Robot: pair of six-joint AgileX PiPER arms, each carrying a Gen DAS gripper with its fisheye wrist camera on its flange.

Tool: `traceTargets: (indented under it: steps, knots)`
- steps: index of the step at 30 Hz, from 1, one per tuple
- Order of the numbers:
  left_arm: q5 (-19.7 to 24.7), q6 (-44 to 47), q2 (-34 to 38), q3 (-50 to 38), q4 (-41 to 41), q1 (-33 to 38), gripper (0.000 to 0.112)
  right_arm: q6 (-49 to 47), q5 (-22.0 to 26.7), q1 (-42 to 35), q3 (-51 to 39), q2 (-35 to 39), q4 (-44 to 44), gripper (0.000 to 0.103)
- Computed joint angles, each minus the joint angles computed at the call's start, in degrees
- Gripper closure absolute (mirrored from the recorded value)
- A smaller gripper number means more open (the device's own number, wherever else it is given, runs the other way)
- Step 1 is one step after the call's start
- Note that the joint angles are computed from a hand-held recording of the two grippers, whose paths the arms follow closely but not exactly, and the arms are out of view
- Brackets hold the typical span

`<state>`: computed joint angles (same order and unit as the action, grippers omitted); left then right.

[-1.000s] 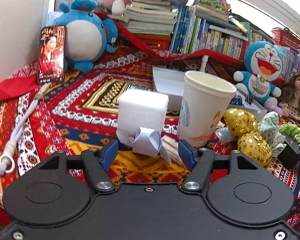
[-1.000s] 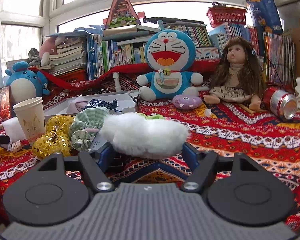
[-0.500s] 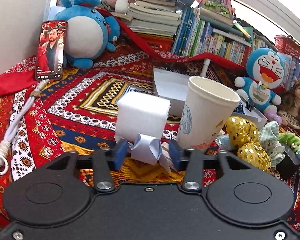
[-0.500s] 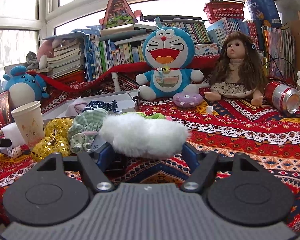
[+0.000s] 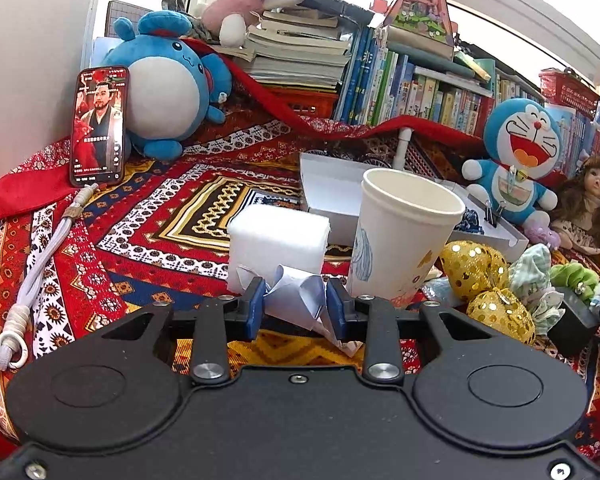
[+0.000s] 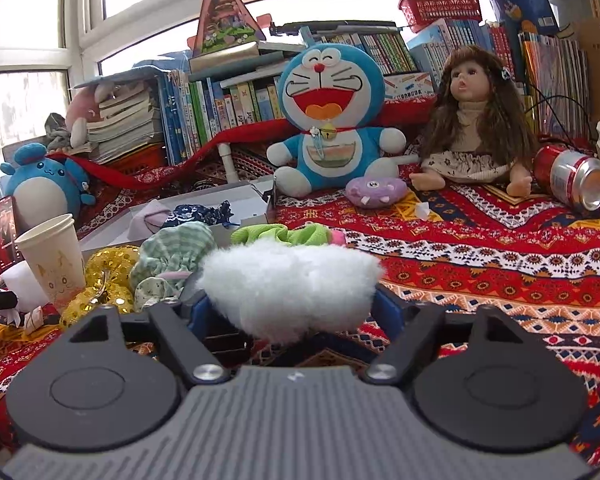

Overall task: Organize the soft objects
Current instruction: 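Carry the tissue and fluffy plush over the white box tray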

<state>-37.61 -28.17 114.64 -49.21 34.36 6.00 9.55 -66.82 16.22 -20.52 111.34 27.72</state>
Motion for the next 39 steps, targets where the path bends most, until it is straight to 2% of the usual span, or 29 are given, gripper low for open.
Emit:
traceTargets:
  steps: [11, 21, 24, 29, 33, 39]
  knots:
    - [-0.3, -5.6, -2.4, -1.1, 4.7, 1.5, 0.081, -1.9, -2.3, 1.8, 1.2, -3.0, 2.0, 0.027]
    - [2.3, -16.9, -3.2, -8.7, 14.7, 1.8, 0.081, -6.5, 2.0, -0.6, -2.6, -7.1, -2.2, 0.026]
    - [3.2, -23.0, -2.6, -12.6, 19.8, 1.9, 0.081, -8.3, 5.5, -1.6, -5.1, -8.2, -3.8, 0.026]
    - [4.8, -38.8, -0.5, -21.3, 32.8, 2.0, 0.081, -8.3, 13.9, -4.4, -10.6, -9.5, -8.3, 0.026]
    - [6.2, -44.3, 1.2, -26.4, 37.4, 1.3, 0.081, -10.7, 19.7, -5.4, -15.6, -9.2, -9.1, 0.026]
    - [7.6, -55.5, 4.3, -34.5, 48.6, -0.2, 0.081, -11.7, 26.8, -7.5, -21.9, -8.1, -12.3, 0.026]
